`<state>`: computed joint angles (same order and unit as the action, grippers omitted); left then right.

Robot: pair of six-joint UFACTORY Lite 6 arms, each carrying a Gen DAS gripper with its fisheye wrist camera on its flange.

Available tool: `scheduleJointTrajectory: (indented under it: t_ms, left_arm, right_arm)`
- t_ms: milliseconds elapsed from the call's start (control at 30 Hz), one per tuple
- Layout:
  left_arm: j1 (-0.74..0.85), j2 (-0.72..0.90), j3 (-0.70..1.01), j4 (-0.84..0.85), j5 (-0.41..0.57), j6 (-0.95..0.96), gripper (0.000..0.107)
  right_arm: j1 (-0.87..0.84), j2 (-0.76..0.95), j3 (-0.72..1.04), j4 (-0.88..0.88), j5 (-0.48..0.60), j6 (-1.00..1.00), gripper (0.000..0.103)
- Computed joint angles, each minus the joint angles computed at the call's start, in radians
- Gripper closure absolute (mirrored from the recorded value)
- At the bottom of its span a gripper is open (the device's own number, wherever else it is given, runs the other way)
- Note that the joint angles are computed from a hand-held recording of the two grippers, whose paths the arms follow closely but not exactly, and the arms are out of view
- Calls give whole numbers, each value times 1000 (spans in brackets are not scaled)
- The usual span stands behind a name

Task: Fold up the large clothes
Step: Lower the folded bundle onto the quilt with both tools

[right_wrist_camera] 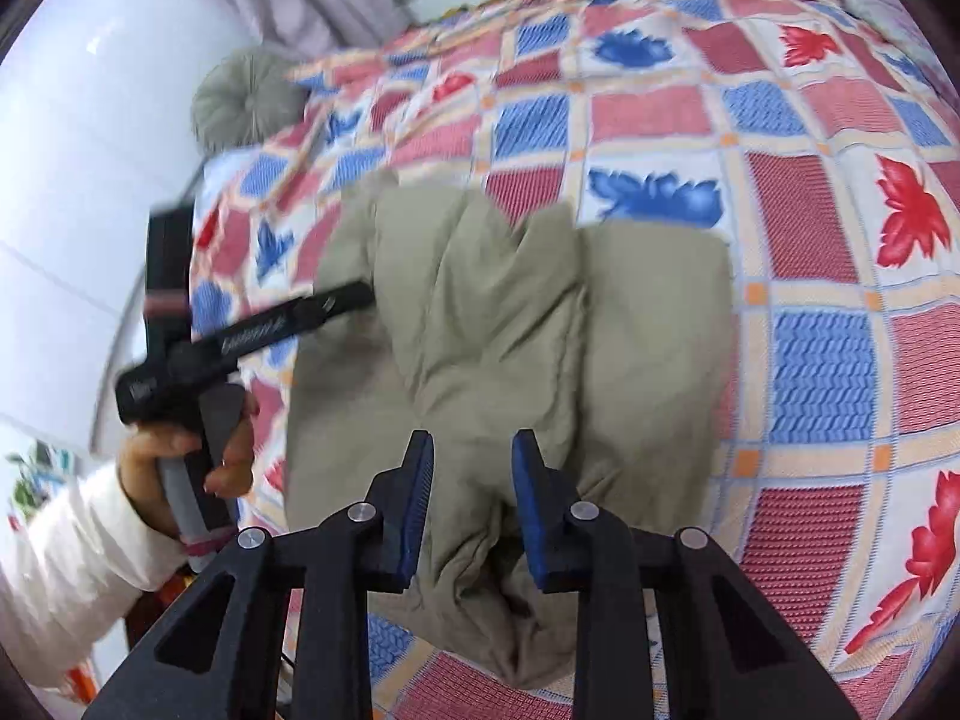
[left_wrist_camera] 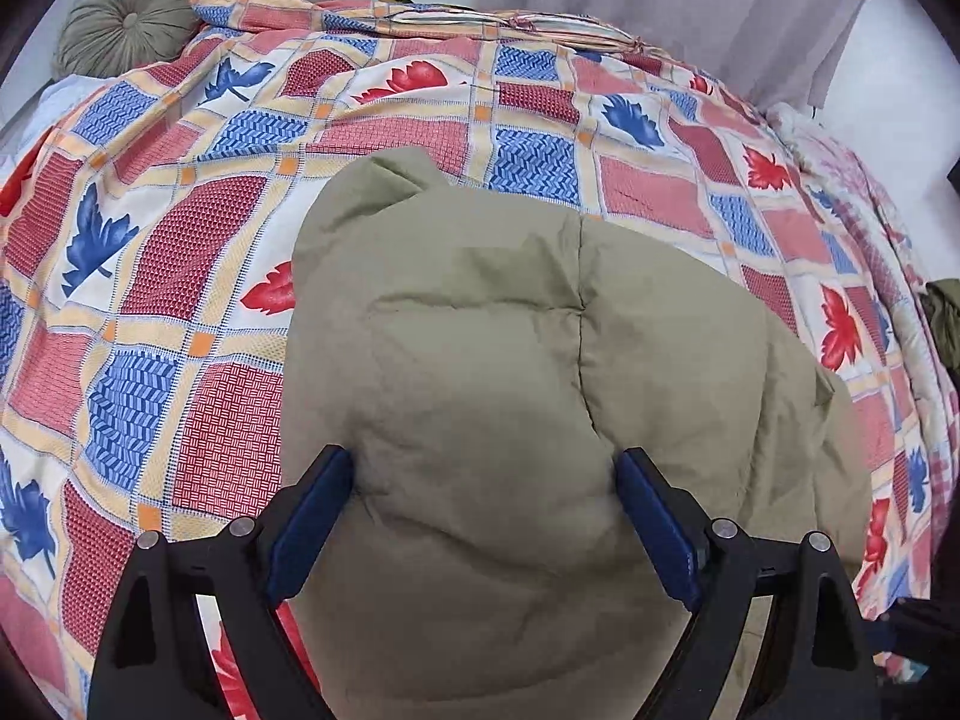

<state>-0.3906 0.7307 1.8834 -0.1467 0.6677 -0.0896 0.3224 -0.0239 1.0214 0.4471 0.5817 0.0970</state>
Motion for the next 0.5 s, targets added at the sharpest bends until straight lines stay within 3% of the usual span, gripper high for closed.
scheduleJointTrajectory:
  t_ms: [100,233,500]
  left_arm:
    - [-24,-14,-38,30,-23,-8,17]
    - [-54,-20,-39,82,-11,-35,16]
    - [-52,-41,-14,104,81,-86,17]
  right_arm:
    - [56,1,-118,-69,-59,99,75]
    - [20,0,-262,136,-127,-36,75]
    - [14,-47,-268,93,-87,20,75]
